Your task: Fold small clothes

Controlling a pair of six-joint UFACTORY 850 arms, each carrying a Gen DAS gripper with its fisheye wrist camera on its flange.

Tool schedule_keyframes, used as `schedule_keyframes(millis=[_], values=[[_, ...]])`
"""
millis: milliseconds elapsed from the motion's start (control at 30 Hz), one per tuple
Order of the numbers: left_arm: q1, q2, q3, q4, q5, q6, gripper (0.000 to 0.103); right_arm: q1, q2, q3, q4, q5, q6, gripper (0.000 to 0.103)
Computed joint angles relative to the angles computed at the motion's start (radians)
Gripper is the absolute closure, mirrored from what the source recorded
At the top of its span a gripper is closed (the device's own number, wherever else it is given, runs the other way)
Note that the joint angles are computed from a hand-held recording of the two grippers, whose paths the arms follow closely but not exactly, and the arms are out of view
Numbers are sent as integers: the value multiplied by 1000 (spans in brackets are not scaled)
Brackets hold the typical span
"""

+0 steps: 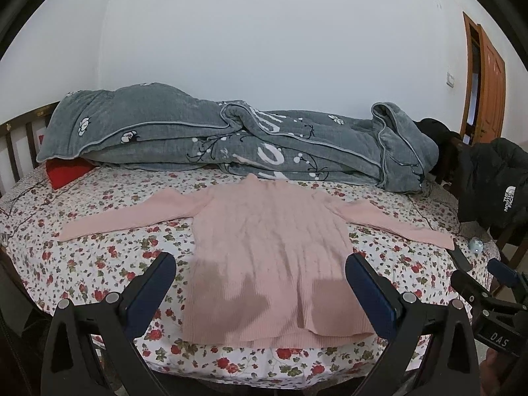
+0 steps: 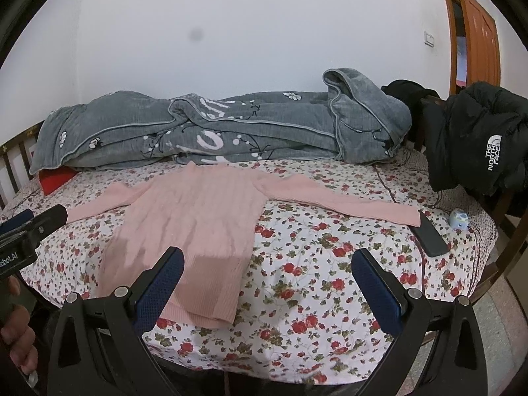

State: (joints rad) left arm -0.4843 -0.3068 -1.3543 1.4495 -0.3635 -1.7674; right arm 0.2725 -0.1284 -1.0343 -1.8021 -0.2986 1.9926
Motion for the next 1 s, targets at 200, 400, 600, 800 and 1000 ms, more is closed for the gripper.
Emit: schedule_keyframes(millis=[200, 400, 600, 800, 1000], values=[[-1, 3, 2, -14, 4, 16, 0, 1, 11, 9, -19, -2, 27, 3], [2, 6, 5, 4, 14, -1, 0, 0, 14, 7, -15, -1, 31, 3], [0, 8, 8, 2, 18, 2, 0, 2, 17, 9, -11, -9, 33, 3], [2, 10, 10, 13, 30, -9, 0, 1, 17, 7, 9, -9, 11, 3], [1, 15, 16, 24, 29, -13, 0, 2, 20, 9, 0, -14, 24, 3]])
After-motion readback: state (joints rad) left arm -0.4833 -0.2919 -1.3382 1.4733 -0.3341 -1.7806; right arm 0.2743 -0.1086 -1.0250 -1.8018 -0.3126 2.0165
